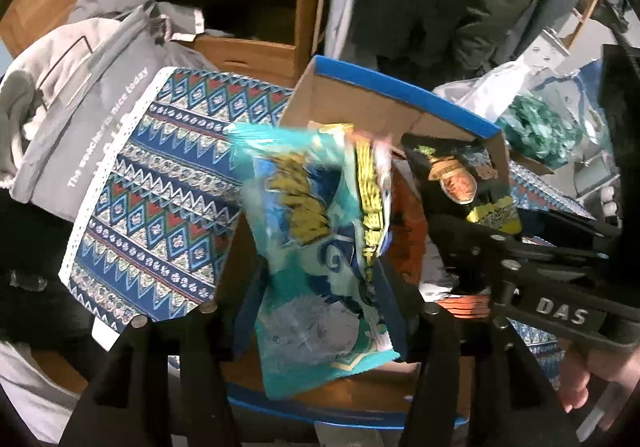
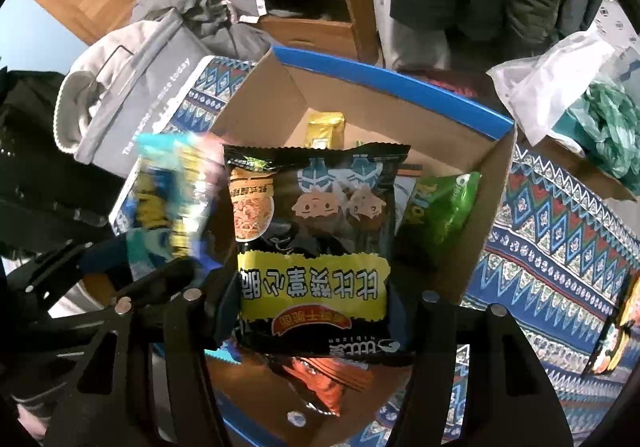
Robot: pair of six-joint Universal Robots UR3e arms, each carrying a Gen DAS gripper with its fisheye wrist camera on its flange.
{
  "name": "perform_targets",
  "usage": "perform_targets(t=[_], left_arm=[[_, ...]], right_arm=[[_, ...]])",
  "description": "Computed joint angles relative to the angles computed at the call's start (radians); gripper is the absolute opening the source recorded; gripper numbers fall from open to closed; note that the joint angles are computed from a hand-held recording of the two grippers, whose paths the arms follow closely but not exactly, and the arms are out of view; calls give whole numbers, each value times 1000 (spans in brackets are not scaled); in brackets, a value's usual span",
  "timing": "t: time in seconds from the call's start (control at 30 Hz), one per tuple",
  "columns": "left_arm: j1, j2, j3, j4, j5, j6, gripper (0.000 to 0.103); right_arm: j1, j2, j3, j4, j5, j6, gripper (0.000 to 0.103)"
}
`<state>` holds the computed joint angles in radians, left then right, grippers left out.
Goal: Organize snacks
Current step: 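Release the teal bag into the box with the left tool while the right tool releases the black bag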
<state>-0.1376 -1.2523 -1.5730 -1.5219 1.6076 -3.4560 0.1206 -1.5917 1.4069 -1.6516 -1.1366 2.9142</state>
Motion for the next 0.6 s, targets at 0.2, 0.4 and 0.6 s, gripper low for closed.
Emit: perform_targets(t=[0.2, 0.4, 0.6], left_arm=[[-23, -14, 31, -9, 24, -16, 71], [-72, -48, 87, -8, 33, -39, 76], [-119, -94, 131, 8, 6, -76, 76]], right_arm=[[-18, -26, -6, 6, 17, -2, 73], [-71, -74, -7, 41, 36, -26, 74], [-177, -158, 38, 98, 47, -93, 74]])
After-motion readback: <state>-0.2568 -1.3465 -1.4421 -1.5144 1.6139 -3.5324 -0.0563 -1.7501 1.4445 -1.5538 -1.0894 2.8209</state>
